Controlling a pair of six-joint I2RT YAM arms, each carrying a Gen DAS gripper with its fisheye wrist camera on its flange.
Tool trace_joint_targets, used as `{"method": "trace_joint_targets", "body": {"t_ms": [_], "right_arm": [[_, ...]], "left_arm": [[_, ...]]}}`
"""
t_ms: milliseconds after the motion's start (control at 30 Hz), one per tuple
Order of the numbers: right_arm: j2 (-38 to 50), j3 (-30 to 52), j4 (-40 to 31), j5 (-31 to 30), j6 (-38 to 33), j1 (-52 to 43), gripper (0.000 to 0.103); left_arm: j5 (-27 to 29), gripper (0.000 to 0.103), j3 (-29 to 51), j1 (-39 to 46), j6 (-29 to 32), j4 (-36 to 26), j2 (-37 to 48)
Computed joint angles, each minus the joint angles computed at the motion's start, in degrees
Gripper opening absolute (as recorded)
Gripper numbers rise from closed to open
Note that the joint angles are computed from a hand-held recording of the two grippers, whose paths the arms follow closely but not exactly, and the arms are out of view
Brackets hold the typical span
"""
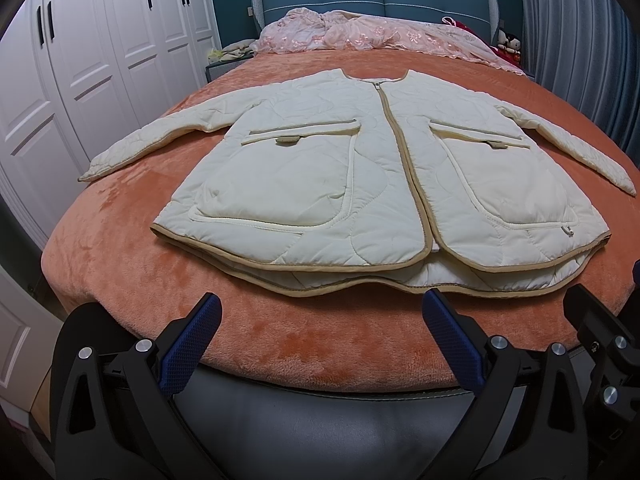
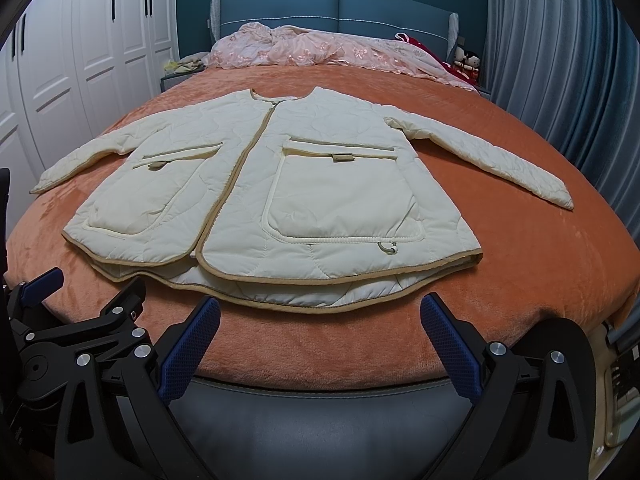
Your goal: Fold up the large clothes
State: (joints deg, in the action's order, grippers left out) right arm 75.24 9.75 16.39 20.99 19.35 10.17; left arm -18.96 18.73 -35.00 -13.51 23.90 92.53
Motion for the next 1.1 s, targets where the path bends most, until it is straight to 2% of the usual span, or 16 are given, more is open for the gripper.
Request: {"method": "trace_joint_targets", "body": {"t_ms": [467, 633, 733, 867, 1000, 1100], "right_arm": [[-0.08, -0.02, -0.06, -0.16, 0.01, 0.04, 0.098], [0.51, 0.31, 0.49, -4.15, -1.30, -2.82, 0.098], [0.57, 0.78, 2.11, -10.66, -4.18, -10.01, 0.098], [3.49, 5.18, 2.75, -22.08, -11.05, -26.20, 0.098], [14.17, 17.01, 1.43, -29.47, -15.83, -43.14, 0.098], [24.25, 29.32, -2.50, -32.14, -15.15, -52.58, 0.098]], "left_arm": [[-0.02, 0.098, 0.03, -0.01, -0.01, -0.06, 0.02], [1.07, 0.098, 0.52, 0.33, -0.36, -1.10, -0.19], [2.42, 0.098, 1.54, 1.72, -0.23, -1.85, -0.22], [2.87, 0.098, 5.97, 4.45, 2.37, -3.66, 1.90], [5.85, 0.098, 14.41, 9.01, 2.61, -9.65, 4.93], [5.87, 0.098, 21.18, 11.45, 1.40, -12.89, 8.04]]}}
